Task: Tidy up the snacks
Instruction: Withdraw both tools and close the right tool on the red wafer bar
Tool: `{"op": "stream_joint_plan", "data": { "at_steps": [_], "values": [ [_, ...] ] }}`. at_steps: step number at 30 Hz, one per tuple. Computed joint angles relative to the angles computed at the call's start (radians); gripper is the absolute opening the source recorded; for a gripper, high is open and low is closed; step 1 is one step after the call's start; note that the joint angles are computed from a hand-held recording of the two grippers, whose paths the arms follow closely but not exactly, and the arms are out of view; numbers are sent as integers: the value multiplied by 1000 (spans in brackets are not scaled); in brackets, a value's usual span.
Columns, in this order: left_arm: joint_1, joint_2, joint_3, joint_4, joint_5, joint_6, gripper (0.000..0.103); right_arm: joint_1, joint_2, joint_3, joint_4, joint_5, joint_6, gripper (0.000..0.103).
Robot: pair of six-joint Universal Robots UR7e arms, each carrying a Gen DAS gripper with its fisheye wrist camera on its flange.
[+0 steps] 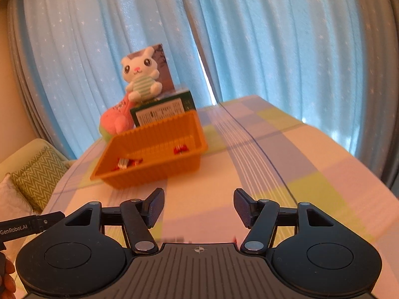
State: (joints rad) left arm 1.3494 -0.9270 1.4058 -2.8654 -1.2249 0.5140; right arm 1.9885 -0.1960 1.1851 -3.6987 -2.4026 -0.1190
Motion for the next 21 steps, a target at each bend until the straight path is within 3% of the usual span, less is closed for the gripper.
{"op": "stream_joint_plan", "data": {
  "at_steps": [8,21],
  "values": [
    [3,-68,125,-33,22,45,67,13,-28,112,57,-15,96,62],
    [20,-55,109,17,3,14,67,-21,-32,129,125,28,188,62]
  ]
}}
